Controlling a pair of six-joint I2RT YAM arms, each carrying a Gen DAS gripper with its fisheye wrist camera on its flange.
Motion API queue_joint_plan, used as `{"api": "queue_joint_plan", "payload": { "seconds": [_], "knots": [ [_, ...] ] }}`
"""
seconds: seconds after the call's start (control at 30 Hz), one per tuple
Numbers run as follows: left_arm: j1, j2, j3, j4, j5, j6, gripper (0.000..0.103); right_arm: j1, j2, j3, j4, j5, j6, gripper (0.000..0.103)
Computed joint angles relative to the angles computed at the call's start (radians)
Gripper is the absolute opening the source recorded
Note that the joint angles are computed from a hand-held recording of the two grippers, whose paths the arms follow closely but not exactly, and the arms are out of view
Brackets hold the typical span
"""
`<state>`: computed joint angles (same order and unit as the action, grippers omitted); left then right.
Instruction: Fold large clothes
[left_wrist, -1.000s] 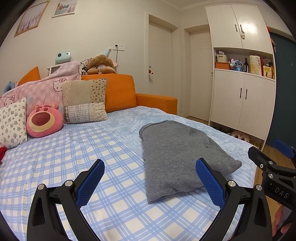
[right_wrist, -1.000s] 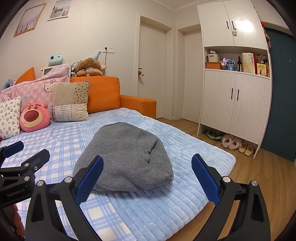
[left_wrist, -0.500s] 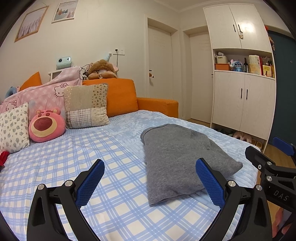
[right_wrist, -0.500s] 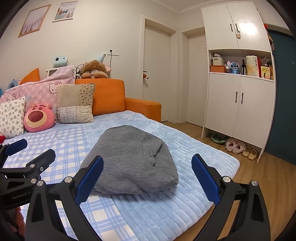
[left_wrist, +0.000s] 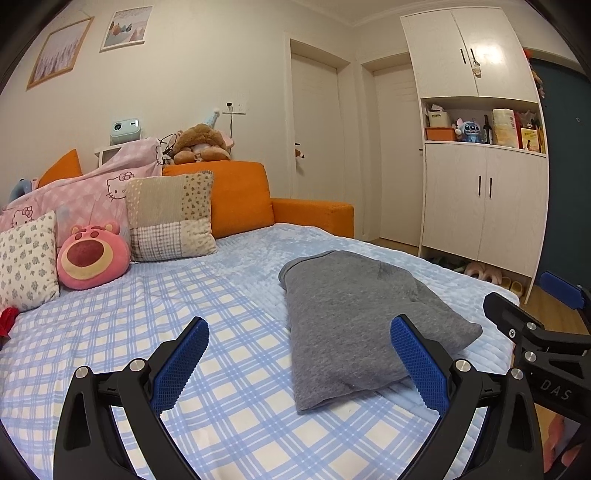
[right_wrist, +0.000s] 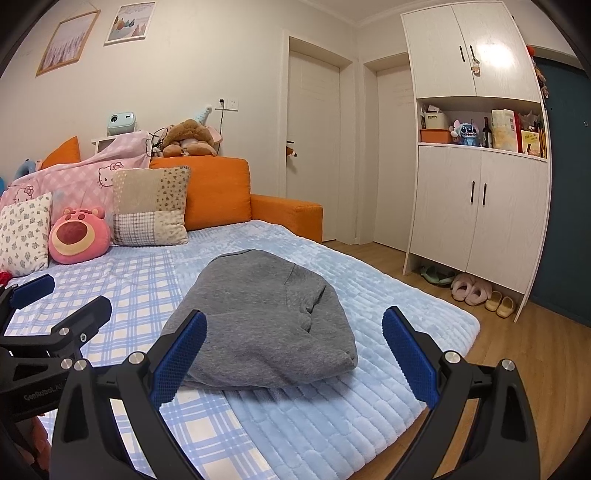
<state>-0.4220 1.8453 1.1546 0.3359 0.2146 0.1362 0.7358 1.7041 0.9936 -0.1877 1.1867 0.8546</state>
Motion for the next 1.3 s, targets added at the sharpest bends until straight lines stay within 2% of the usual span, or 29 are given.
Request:
{"api": "queue_joint_plan", "payload": {
  "seconds": [0.47, 0.9, 1.03, 1.17, 1.3],
  "knots": [
    [-0.003, -0.01, 0.001, -0.019, 0.001, 0.002, 0.1, -0.001, 0.003, -0.001, -0.031, -0.003, 0.038, 0.095],
    [-0.004, -0.012, 0.007, -0.031, -0.007, -0.006, 0.1, -0.012, 0.001, -0.01, -0.016, -0.02, 0.021, 0.095],
    [0.001, 0.001, 0.051, -0.089, -0.003, -0.031, 0.1, -0.014, 0.01, 0.0, -0.035, -0.023, 0.028, 0.095],
    [0.003, -0.002, 0.045, -0.074, 0.024, -0.017, 0.1, -0.018, 0.016, -0.002, -0.037, -0.026, 0.022, 0.095],
    [-0.007, -0.026, -0.008, 0.003, -0.002, -0.014, 0.1, -0.026, 0.02, -0.001, -0.043, -0.035, 0.024, 0.095]
  ]
}}
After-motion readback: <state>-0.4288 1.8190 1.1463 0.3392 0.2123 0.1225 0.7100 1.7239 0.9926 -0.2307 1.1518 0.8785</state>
